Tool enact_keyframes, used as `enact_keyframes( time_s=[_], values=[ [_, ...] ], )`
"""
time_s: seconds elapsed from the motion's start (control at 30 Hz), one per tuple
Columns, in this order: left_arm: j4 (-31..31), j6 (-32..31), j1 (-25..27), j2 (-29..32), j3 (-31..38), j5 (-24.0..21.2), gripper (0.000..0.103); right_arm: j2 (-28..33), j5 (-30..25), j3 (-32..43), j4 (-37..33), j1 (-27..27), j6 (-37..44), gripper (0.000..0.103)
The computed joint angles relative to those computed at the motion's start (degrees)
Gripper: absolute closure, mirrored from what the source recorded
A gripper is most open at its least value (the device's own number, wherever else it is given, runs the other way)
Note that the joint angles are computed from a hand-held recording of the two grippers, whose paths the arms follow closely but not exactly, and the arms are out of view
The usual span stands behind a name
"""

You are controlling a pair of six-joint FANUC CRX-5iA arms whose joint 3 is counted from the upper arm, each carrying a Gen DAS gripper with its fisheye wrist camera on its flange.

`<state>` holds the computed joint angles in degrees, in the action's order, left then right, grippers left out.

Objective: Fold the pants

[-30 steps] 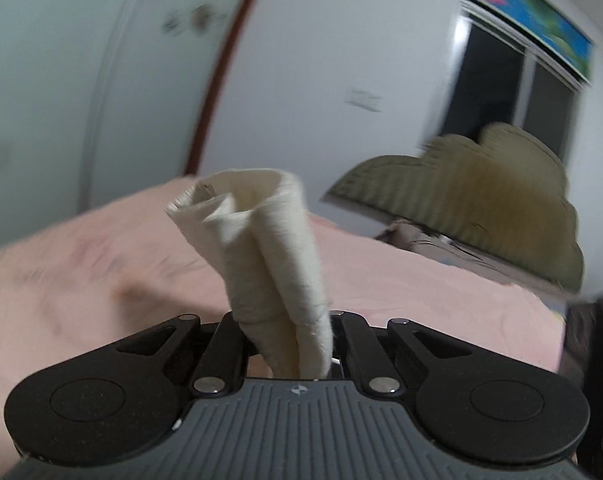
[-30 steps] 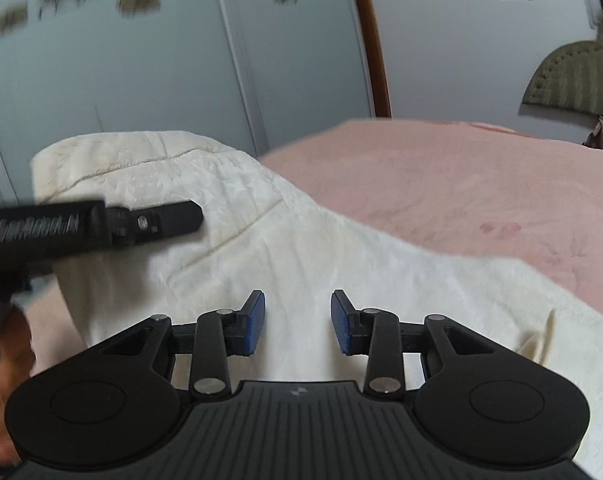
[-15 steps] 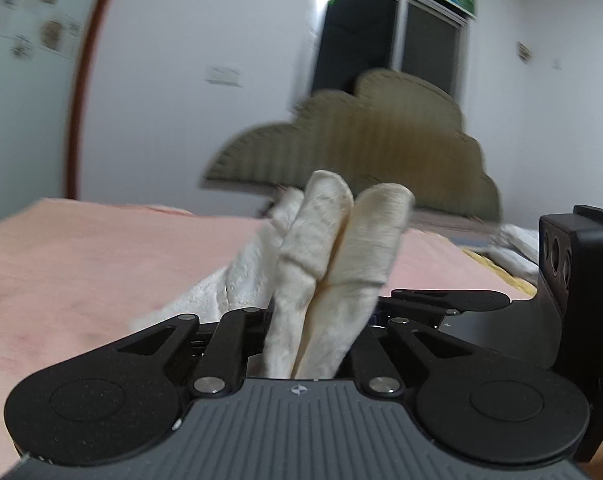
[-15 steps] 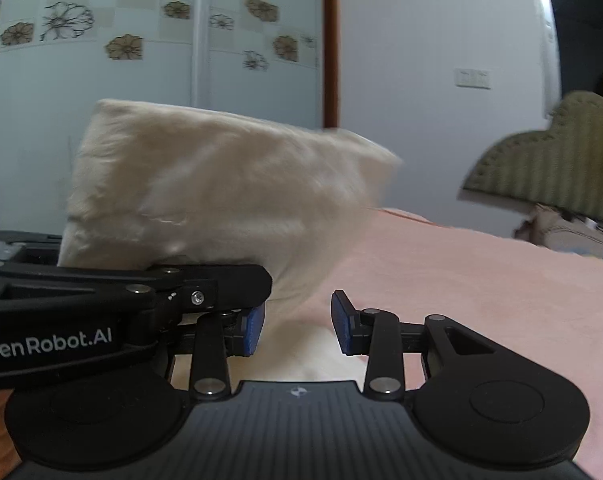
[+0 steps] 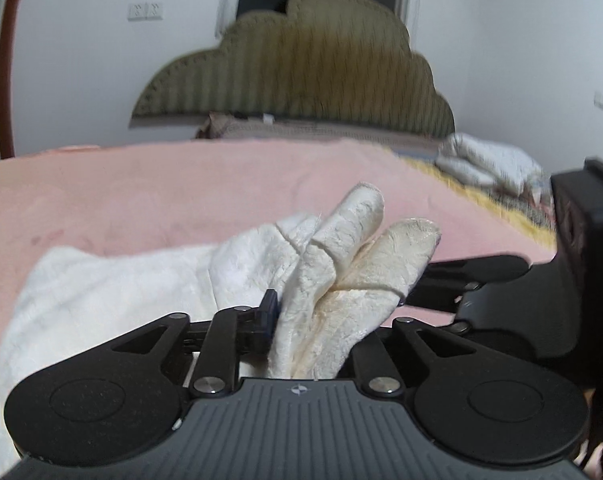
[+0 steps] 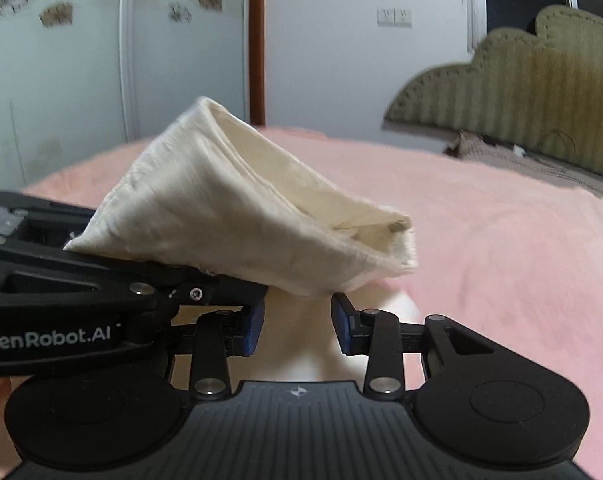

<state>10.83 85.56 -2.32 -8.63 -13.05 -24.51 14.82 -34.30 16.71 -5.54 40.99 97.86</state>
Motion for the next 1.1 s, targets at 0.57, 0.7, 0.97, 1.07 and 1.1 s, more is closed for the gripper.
enact_keyframes(
  time_s=[0.57,0.7,0.97,1.07,1.1],
  values=[
    [21.59,-30.11,3.44,-12.67,-18.35,6.13,0.036,-12.44,8.09,-17.74,20.09,0.33,-29.99,0.061],
    [8.02,-13.19,9.40,-14.55,-15.76,4.63,0.035,-9.79,5.38,-12.90,13.96,3.32,-18.55,0.061],
    [0.28,-19.06,10.90,-14.85,-14.26,-2.33,0.035,-6.04,-3.64,-9.61,19.53,6.22,-18.50,0.061],
    [5.42,-21.85,11.91,-16.56,-16.90,0.61,0.033,-8.60,0.31,-13.34,21.96,6.49,-21.65,0.061],
    [5.37,-19.83,12.45,-16.51,-16.64,0.46,0.032,-9.46,1.75,-14.59,22.93,6.75,-22.27,0.060]
  ],
)
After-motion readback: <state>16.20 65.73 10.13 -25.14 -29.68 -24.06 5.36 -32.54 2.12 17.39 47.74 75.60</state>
